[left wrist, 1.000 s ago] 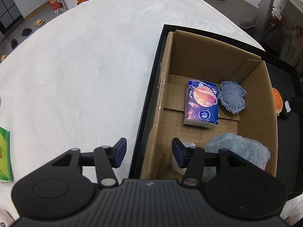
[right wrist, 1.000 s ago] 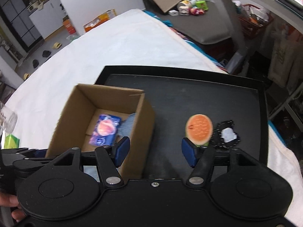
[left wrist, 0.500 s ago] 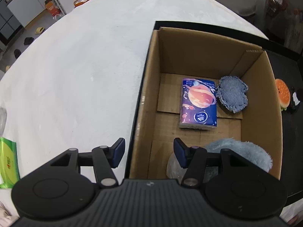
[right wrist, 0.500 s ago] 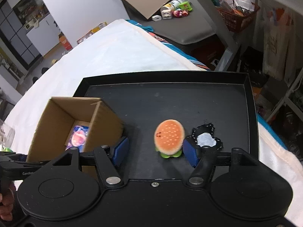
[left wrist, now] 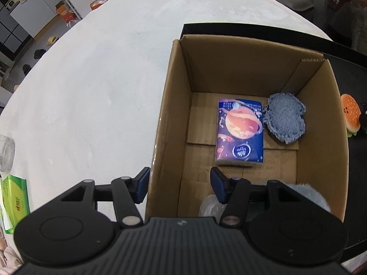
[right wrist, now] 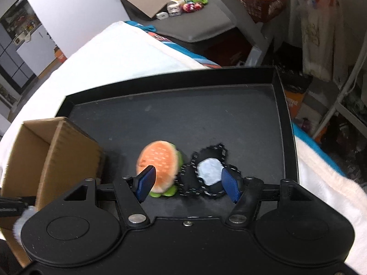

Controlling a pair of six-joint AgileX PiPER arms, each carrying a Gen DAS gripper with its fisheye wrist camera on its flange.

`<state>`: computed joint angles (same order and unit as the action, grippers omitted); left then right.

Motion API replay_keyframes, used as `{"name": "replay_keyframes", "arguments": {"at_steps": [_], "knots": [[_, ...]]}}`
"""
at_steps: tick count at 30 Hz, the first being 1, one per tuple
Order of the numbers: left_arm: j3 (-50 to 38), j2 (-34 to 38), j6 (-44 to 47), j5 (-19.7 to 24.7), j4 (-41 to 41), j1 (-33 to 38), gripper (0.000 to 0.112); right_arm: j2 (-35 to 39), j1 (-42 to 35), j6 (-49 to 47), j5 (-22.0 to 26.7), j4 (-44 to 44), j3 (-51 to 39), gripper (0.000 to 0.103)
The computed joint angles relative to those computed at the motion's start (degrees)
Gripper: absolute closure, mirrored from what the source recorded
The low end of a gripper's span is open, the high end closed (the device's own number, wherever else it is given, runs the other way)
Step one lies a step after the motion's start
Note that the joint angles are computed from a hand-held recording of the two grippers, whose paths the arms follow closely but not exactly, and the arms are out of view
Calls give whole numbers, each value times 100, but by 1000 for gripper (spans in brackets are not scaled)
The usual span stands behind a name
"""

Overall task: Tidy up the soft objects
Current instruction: 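Move the right gripper onto the black-and-white fabric item and close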

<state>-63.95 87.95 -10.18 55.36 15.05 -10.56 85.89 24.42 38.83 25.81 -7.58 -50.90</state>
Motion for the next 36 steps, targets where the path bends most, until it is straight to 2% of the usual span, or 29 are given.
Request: {"name": "replay_keyframes", "arguments": {"at_steps": [3,7,14,18,20,22,26,31,36], "knots": [[-64,51,-133,33,19,-65,57,19,-101,35,-242,-70,213,40],[-96,101,-293,58,138,-161,56,-36,-287,-402,-541,365,420,41],[-79,125,-276,39,131,-154,56,84,-280,-345,-644,242,402,43],[-88,156,-208,17,37,-89,56,191,-169,95,-513,-257,312,49],[-74,149,-168,1,22,-65,56,231,-49,495,-349,-716,259,58],[-56,120,-137,-8,14,-54,56,223,28,751,-214,-1036,242,63],[13,-4,-31,-44,-42,10,56,137,-67,606,-177,-764,288,67],[125,-133,50,-87,-131,138,56,27,77,855,139,-859,217,73],[201,-236,181,-128,-224,228,56,-174,144,942,410,-766,158,74]]}}
